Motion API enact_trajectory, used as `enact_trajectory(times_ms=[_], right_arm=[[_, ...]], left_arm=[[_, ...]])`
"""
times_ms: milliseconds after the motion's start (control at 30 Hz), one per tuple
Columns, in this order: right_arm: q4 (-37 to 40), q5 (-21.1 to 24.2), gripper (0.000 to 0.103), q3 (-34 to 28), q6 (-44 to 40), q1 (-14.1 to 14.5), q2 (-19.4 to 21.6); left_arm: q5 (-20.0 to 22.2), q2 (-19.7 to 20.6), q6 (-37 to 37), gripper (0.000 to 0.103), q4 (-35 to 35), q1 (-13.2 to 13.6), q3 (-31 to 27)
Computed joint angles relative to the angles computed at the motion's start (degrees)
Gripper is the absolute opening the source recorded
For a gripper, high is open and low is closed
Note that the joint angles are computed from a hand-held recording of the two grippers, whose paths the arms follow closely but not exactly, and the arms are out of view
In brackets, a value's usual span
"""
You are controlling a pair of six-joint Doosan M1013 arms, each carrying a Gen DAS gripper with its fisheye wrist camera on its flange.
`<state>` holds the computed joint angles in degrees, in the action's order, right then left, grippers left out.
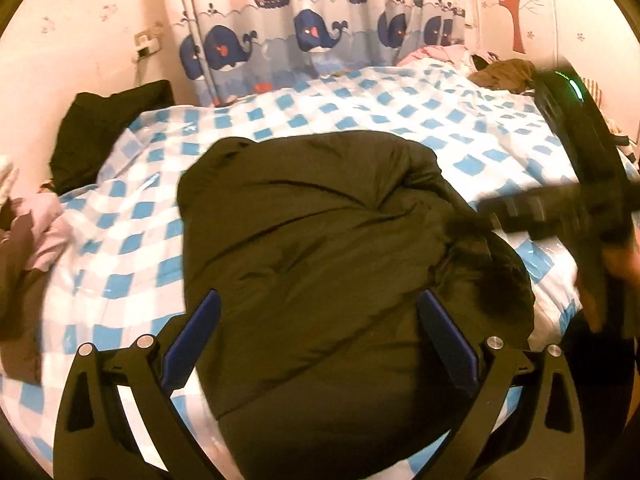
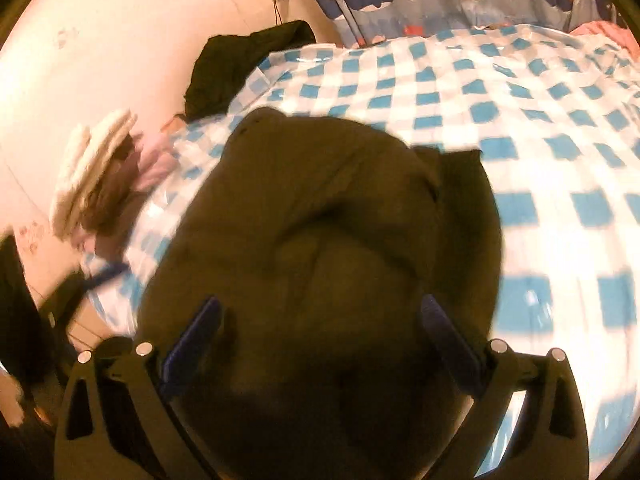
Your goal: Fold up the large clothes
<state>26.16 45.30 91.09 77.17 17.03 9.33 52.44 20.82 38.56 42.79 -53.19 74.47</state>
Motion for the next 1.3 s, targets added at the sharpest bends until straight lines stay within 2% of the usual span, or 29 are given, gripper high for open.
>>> enact_trajectory(times_ms=[33,100,200,400,533,667,733,800,900,967,1033,1133,1200,1233,1267,1300], right_arm=[[-2.06,3.01,0.096,0.11,1.0,0.22,0.88],[-0.95,2.89,0.096,1.68,0.81,0.16,0.91],[-1.73,3.97,0.096,0.73,2.33,0.24,0.43],[2.72,-0.62,0.096,0.62,-0.27,-1.61,-2.68],[4.7,-3.64,0.096,-3.2,-0.95,-2.07,-1.83],[3.11,-2.59,0.096,-10.16,-0.1,-0.69,3.14],[-0.72,-0.6,0.096,-12.93,3.5,0.3,6.32],[-4.01,4.26,0.096,-15.54,6.93,0.82,11.1],[5.29,5.05,0.096,-13.8,4.74,-1.12,12.63],[3.53,6.74,0.096,-14.45,5.78,-1.04,12.35],[1.74,7.37,0.096,-13.86,6.18,-0.93,10.43],[4.47,4.02,0.096,-9.12,1.2,-1.33,5.05],[3.65,2.67,0.096,-6.32,0.24,-0.99,2.43],[-0.38,4.43,0.096,-5.54,1.65,-0.13,2.08],[-3.56,8.4,0.096,-6.4,1.66,0.66,3.22],[-3.74,11.62,0.096,-6.28,0.22,0.86,4.1]], left_arm=[[0.8,-0.1,-0.66,0.095,0.84,-0.36,0.1],[1.34,-0.01,-0.21,0.095,0.54,-0.53,-0.08],[2.99,0.13,0.43,0.095,1.13,-1.35,-0.43],[4.54,-0.07,1.18,0.095,4.12,-2.67,-0.65],[4.06,-0.47,1.01,0.095,5.37,-3.1,-0.5],[4.68,-0.54,1.36,0.095,6.64,-3.52,-0.77],[4.86,-0.66,0.98,0.095,7.17,-3.6,-0.77],[4.61,-0.93,0.63,0.095,7.36,-3.48,-0.56],[4.44,-1.23,0.3,0.095,7.55,-3.32,-0.35],[4.24,-1.47,0.23,0.095,7.32,-3.08,-0.17],[4.28,-1.53,0.21,0.095,7.18,-2.89,-0.02],[4.55,-1.68,-0.62,0.095,7.03,-2.65,0.45],[3.57,-2.08,-1.24,0.095,5.67,-2.13,1.04],[1.32,-2.7,-1.92,0.095,2.96,-1.15,1.77],[-1.1,-3.26,-2.62,0.095,-0.46,-0.01,2.39],[-2.79,-3.59,-3.03,0.095,-3.24,0.9,2.81]])
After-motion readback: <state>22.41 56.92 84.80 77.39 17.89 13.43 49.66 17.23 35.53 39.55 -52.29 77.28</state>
